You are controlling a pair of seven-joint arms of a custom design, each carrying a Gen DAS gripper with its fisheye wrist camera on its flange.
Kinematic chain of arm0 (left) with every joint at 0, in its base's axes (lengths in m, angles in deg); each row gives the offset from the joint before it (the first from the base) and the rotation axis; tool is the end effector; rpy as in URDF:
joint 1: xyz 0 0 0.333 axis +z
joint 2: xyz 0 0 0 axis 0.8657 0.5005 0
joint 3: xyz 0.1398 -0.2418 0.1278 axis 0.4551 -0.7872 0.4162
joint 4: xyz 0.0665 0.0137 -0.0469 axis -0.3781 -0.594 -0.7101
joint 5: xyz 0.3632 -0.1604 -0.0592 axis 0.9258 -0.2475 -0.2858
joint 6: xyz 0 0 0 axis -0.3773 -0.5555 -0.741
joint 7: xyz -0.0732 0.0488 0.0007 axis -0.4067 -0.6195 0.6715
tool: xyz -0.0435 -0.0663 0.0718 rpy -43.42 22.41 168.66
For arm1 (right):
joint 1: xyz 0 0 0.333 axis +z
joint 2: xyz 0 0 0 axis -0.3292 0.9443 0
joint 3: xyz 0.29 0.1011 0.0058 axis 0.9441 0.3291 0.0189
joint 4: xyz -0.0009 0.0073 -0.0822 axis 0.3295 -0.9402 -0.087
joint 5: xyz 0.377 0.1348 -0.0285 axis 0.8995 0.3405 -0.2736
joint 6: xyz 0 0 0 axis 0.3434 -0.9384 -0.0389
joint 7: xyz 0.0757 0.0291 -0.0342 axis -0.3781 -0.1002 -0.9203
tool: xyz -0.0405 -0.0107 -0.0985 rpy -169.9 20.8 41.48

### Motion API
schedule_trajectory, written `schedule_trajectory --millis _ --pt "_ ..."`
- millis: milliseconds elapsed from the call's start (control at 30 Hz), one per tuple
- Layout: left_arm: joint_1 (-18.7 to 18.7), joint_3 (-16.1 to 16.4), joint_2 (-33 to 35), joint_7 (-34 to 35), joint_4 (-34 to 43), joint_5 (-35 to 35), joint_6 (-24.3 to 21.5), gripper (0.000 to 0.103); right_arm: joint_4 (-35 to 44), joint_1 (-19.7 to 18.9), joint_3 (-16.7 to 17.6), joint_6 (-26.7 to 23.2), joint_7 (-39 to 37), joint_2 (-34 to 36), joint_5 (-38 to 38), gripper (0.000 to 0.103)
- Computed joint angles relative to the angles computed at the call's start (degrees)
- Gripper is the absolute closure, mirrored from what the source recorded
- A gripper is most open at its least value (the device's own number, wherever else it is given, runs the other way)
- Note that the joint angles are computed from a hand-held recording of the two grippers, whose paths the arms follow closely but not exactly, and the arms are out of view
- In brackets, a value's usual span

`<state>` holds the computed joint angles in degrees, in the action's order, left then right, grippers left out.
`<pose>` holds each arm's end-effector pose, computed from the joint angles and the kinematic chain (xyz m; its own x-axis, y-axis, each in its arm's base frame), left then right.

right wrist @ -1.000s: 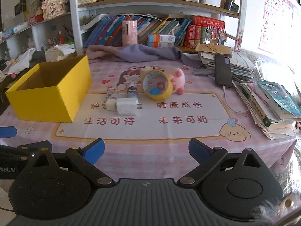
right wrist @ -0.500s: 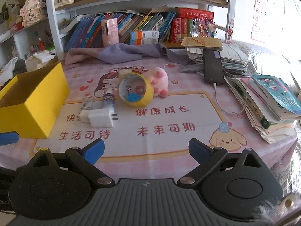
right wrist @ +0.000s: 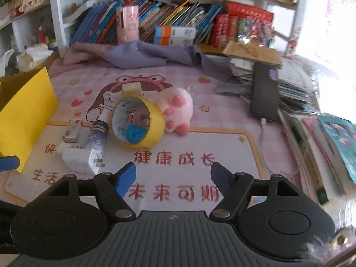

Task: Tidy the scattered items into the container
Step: 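Grasp the white charger with the left tool while the right tool grasps the yellow tape roll, then carry the charger with the left tool while the right tool carries the tape toward the yellow box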

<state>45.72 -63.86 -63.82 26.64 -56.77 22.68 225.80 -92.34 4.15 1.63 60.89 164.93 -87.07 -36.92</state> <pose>0.5362 -0.2918 0.4978 -0.2675 -0.9635 -0.0071 -0.6898 0.1966 -0.6968 0.5344 0.3135 0.5279 -0.0132 -0.9995 0.0294 -0.7165 -0.0111 -0.6975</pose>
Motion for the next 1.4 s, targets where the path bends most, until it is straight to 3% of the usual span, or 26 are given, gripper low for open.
schedule_trajectory --millis 233,433,633,767,900,1000,1067,1200,1400 --pt "-2.7 1.21 7.07 -7.59 9.13 5.73 -7.77 0.001 7.2 -1.75 -2.15 3.94 -13.14 7.64 9.47 0.03" --pt "-4.83 2.39 11.82 -8.6 15.44 6.32 -13.33 0.001 12.08 -1.91 -3.09 7.19 -24.59 12.69 16.8 0.03" --pt "-6.18 3.08 14.75 -7.53 19.05 6.03 -15.51 0.005 15.74 -0.97 -4.53 8.58 -29.91 16.34 19.37 0.03" --pt "-6.68 3.18 16.06 -6.45 20.72 5.04 -17.17 0.012 17.85 -1.77 -4.23 7.46 -33.02 18.05 24.11 0.054" --pt "-7.2 3.58 16.39 -6.3 21.25 5.09 -17.35 0.021 18.17 -1.76 -4.77 7.42 -33.49 18.61 26.57 0.067" --pt "-7.25 3.6 16.96 -6.06 21.98 4.52 -17.98 0.036 17.78 -2.43 -4.39 8.1 -34.55 18.63 29.06 0.081" --pt "-6.98 3.56 16.96 -6.15 21.81 3.41 -17.75 0.037 17.54 -2.69 -4.28 8.42 -35.06 18.61 30.37 0.091" --pt "-6.94 3.92 15.69 -8.0 20.32 3.32 -16.69 0.038 15.93 -1.75 -5.87 10.07 -31.9 17.59 28.59 0.093" --pt "-6.17 3.71 12.52 -10.38 16.74 4.26 -13.92 0.038 13.19 -3.64 -3.96 11.02 -34.81 15.27 32.89 0.094"
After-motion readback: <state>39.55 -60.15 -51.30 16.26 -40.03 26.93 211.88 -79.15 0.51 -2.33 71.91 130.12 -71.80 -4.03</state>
